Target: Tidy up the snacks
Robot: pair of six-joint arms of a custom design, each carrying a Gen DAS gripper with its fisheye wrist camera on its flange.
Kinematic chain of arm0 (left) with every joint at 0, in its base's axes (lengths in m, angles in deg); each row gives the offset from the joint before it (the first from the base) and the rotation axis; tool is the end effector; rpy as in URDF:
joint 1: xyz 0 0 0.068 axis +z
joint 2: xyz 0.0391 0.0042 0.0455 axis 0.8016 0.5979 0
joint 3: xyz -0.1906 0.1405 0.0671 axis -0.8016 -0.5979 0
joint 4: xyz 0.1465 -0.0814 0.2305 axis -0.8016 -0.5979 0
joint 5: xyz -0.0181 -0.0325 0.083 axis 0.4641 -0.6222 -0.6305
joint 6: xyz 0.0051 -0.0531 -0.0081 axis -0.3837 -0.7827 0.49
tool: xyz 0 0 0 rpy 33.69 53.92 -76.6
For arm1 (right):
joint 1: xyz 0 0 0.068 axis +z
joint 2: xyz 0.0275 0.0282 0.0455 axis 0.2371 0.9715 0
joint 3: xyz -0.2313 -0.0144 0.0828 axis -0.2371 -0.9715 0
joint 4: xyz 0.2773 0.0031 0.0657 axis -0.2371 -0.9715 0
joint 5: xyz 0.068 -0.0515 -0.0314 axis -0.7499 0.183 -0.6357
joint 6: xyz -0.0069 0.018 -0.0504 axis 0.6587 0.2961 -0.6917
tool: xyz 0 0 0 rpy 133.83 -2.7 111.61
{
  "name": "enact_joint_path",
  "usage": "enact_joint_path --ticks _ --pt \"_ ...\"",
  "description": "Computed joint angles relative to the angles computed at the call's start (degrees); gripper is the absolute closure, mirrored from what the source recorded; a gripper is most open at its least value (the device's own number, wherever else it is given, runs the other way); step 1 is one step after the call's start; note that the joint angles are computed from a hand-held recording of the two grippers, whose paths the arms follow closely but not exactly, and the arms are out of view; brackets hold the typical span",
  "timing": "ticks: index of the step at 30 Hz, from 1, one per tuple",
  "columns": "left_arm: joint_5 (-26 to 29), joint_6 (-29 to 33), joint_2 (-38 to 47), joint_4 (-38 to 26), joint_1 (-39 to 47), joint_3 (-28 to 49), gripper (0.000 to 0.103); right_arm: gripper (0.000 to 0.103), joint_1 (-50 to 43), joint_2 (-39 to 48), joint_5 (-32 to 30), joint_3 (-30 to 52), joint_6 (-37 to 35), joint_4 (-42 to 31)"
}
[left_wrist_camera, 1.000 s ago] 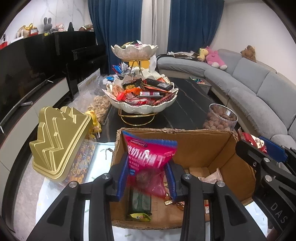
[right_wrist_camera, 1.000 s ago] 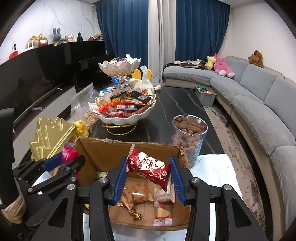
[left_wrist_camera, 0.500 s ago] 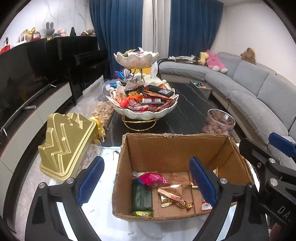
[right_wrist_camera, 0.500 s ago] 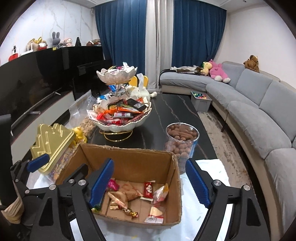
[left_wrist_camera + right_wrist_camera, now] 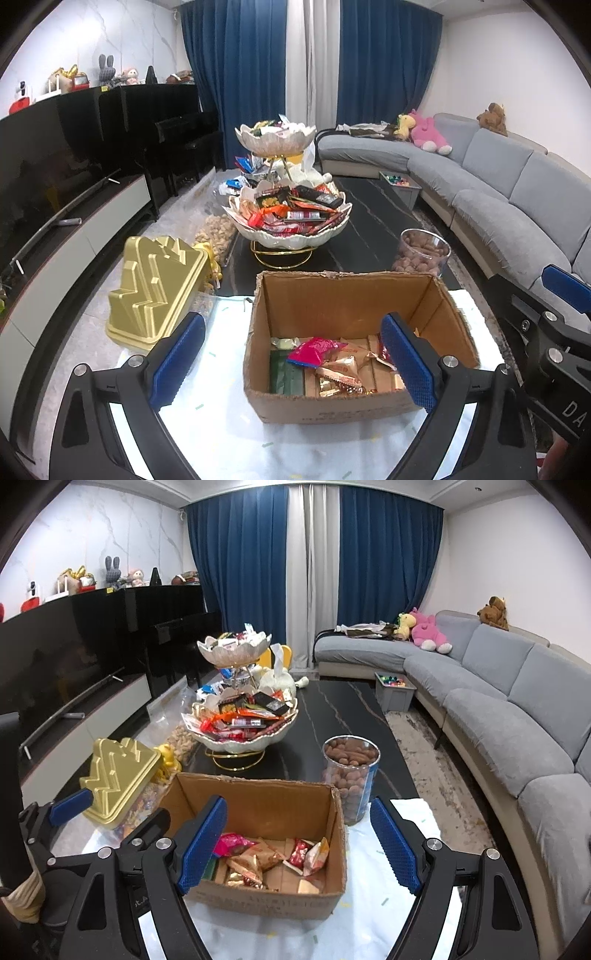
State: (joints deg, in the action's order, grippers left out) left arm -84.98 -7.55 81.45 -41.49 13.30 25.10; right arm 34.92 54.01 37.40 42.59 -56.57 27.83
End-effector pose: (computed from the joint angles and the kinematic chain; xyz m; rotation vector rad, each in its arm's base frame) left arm 0.3192 -0.2418 0.2724 -0.0591 2.2201 0.0628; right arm 0.3041 0.1106 0.2912 -0.1217 2.1517 0.0949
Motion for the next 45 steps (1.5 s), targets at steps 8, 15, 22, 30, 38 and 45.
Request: enact_joint_path --ticks 8,15,22,30,38,45 --pt "-3.81 -3.71 -6.22 -4.57 -4.48 -2.68 0.006 0.022 2.17 -9.54 2.35 -3.79 -0.01 -3.95" --pt "-6.86 -6.61 -9.41 -8.39 -8.45 -3.85 0.006 0.022 4.14 -16.61 4.38 -6.33 1.24 -7.69" --pt "-10.46 -9.69 -11.94 -12.46 -12.09 -4.99 0.005 0.022 5.71 -22.21 6.34 -8.15 2.48 -10.79" --pt "-13.36 -15.87 -16.13 -17.34 -15.74 -8.11 0.005 0.022 8.62 -27.27 10.28 -9.33 4.81 -15.92" --pt "-16.11 -25.72 -18.03 -28.59 -22.21 -7.00 0.002 0.022 13.37 -33.30 14.53 -8.16 9.47 -25.97" --pt "-18.21 -35.25 -19.36 -37.95 -29.02 -6.37 0.002 0.022 23.30 -39.14 21.90 -7.94 16.66 -35.65"
